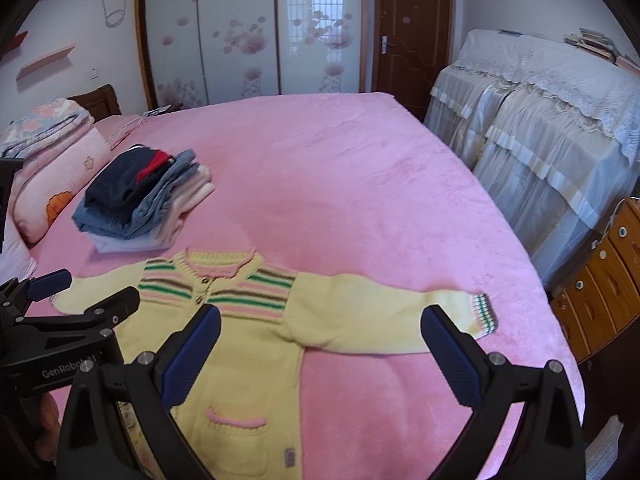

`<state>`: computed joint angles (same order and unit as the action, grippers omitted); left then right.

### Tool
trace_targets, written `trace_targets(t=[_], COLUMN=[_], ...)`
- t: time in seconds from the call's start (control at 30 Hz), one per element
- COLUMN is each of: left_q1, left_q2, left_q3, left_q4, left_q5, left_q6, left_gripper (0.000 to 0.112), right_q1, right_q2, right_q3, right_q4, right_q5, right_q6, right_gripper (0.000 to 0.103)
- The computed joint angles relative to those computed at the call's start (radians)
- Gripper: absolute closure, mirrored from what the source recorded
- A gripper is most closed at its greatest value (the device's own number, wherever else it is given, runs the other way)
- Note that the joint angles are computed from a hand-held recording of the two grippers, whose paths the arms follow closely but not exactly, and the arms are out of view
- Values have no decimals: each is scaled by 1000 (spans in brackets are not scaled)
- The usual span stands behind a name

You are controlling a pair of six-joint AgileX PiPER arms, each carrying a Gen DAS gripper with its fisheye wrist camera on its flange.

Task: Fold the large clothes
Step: 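Reach the right gripper to the striped sleeve cuff and grasp it, then lift the held sleeve with the right gripper across the cardigan body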

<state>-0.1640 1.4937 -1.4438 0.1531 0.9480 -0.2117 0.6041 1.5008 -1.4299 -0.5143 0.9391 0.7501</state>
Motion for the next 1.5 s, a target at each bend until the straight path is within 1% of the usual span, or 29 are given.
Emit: trace_targets(t=[0.1,0.23,0.3,0.37,0.4,0.47,0.53,0.63,0.73,0.8,0.87,0.93,1.07,1.17,1.2,1.23,1.27,1.3,1.33,1.4,1.5], left_q1=[-28,-45,-72,-100,-110,-115,-123,-149,-176,-190,-205,-217,-228,-229,-224,-222,-221,-219,-213,-196,-162], left_q2=[41,99,144,204,235,314,375,441,479,490,508,527,537,526,520,514,505,498,486,458,411], left_q3=[-40,-68,-94,-141,-168,-241,-274,-283,-262,-239,-231,-237,-234,-220,-212,-204,-199,-192,-180,-150,-99], left_q4=[11,-96,-104,-95,-109,-174,-197,-156,-112,-98,-93,-86,-97,-108,-114,-113,-111,-111,-112,-115,-127], left_q5=[-31,-126,-147,-130,-112,-51,-34,-48,-90,-113,-131,-136,-151,-154,-155,-158,-154,-153,-157,-169,-191], left_q6=[-19,54,65,46,45,82,77,37,12,6,3,0,-6,2,11,12,10,11,12,18,44], left_gripper=[13,13,13,13,13,13,13,13,13,13,13,13,13,13,13,13,13,13,13,13,13], right_q1=[-51,-182,-255,-336,-382,-448,-521,-632,-698,-722,-753,-783,-833,-853,-854,-852,-854,-854,-846,-806,-741], right_q2=[3,10,14,19,23,28,43,79,120,143,175,209,273,313,326,340,355,365,362,320,198], right_q3=[2,12,28,50,59,84,104,129,159,185,208,226,239,235,230,222,212,207,211,236,309], right_q4=[-10,50,91,160,199,248,307,431,489,509,577,664,823,913,930,935,949,979,972,892,904], right_q5=[-15,-41,-62,-95,-107,-133,-158,-192,-223,-247,-275,-298,-342,-375,-383,-386,-384,-384,-395,-441,-520], right_q6=[-11,-66,-103,-168,-203,-247,-294,-388,-435,-450,-506,-569,-664,-711,-719,-719,-735,-765,-754,-687,-719], right_gripper=[4,12,13,18,20,22,26,33,39,42,46,53,54,55,63,76,84,96,96,96,97])
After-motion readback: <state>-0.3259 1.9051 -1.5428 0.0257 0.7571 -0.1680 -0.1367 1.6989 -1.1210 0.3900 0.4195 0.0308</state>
